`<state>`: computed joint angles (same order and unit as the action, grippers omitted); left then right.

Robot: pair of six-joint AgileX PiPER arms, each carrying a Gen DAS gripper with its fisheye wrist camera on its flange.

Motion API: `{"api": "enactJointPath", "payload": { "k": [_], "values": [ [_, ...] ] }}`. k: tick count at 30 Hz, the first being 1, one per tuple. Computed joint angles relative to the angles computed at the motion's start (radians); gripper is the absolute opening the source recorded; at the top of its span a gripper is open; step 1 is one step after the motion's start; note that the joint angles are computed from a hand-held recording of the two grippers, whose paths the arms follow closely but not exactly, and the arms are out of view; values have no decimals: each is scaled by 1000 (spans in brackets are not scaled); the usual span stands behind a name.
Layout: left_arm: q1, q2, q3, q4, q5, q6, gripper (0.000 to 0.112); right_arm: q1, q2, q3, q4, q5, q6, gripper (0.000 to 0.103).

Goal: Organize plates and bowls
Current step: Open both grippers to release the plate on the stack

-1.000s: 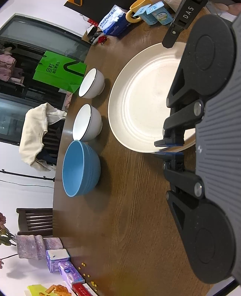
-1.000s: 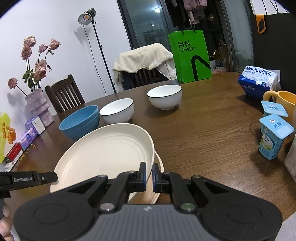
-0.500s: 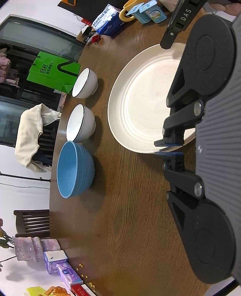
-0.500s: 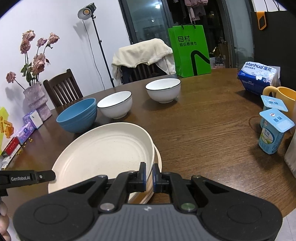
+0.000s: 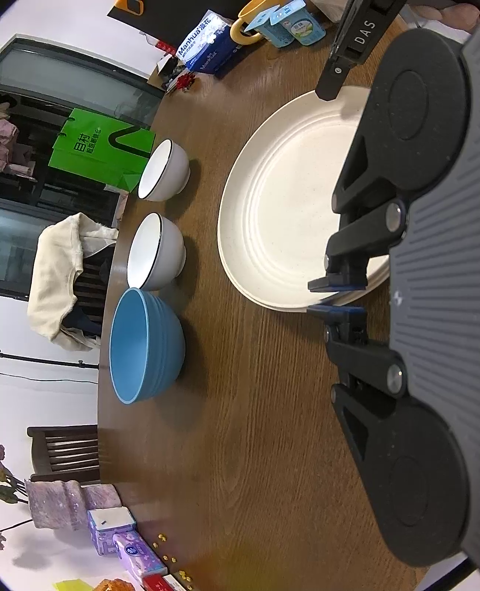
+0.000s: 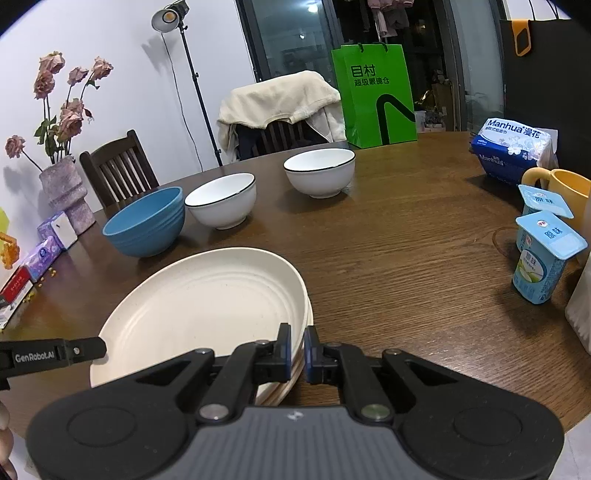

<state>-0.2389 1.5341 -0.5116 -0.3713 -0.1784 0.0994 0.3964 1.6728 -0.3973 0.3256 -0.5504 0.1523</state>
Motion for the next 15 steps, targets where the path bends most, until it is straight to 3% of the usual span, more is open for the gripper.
{"api": "enactJointPath", "payload": {
  "k": [6,8,9,12,15],
  "values": [
    [43,-15,31,354,-39,-320,13,3,-2,7,-15,-12,5,17],
    [49,-26,44,398,-60,-360,34,4,-7,18,-28,-29,11,20],
    [50,-34,55,391,-81,-353,50,2,-13,27,-46,-41,23,26],
    [51,-60,86,372,-142,-321,62,8,-29,50,-48,-77,17,52],
    [68,-79,111,398,-201,-337,87,-1,-40,62,-79,-100,33,72]
  ]
}}
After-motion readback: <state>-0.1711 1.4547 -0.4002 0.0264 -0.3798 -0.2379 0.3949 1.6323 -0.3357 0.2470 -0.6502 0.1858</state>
